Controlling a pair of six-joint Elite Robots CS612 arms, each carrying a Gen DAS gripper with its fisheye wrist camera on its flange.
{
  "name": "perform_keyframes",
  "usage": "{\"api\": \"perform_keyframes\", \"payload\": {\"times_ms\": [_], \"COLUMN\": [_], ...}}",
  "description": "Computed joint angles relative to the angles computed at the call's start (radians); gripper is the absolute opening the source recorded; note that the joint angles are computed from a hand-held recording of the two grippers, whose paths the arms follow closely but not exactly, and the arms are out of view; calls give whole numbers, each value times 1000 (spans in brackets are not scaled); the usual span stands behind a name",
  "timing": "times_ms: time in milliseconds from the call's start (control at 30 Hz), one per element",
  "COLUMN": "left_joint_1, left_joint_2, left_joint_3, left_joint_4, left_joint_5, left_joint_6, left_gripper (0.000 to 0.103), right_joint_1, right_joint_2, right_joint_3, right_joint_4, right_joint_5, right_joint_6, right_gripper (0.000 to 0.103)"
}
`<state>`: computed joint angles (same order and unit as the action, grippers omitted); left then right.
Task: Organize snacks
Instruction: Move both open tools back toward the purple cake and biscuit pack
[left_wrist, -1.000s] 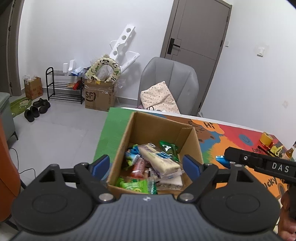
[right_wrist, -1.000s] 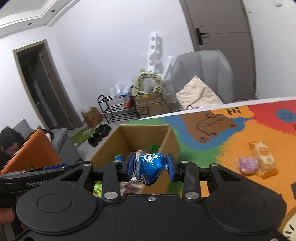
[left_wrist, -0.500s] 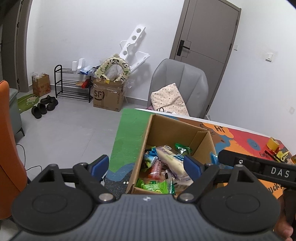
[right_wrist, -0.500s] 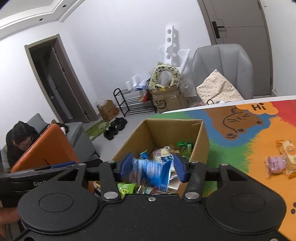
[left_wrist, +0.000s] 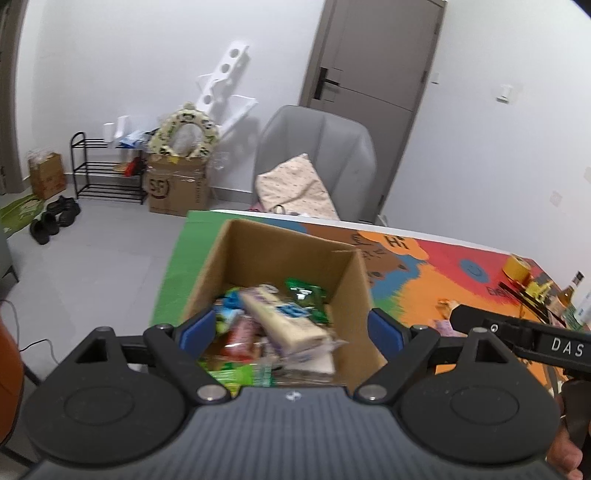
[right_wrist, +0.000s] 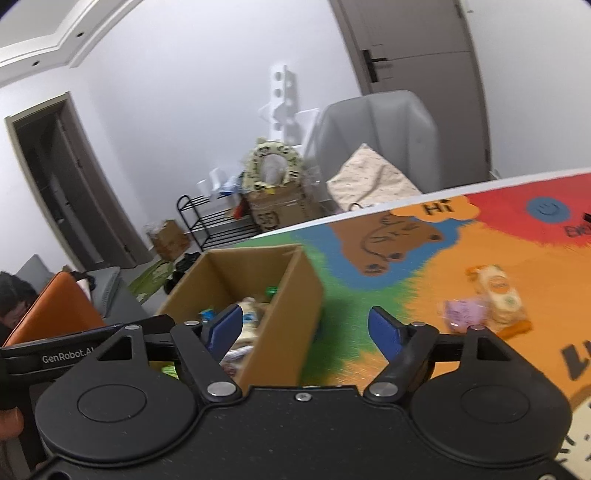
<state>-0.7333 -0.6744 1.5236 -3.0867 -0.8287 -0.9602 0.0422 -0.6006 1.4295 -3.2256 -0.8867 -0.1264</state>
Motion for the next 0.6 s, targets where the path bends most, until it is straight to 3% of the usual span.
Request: {"api": "perform_keyframes", "payload": {"times_ms": [600], "left_joint_1": [-6], "left_joint_2": [94], "left_joint_3": [-187], "left_joint_4": [16], "left_joint_5": [-97], "left_joint_6": [113], "left_gripper": [93], "right_joint_1": [-64], "right_joint_2": [-2], "right_joint_3": [16], "right_joint_4": [-57], "right_joint_5": [-85], "right_joint_6": [66], "right_gripper": [99]}}
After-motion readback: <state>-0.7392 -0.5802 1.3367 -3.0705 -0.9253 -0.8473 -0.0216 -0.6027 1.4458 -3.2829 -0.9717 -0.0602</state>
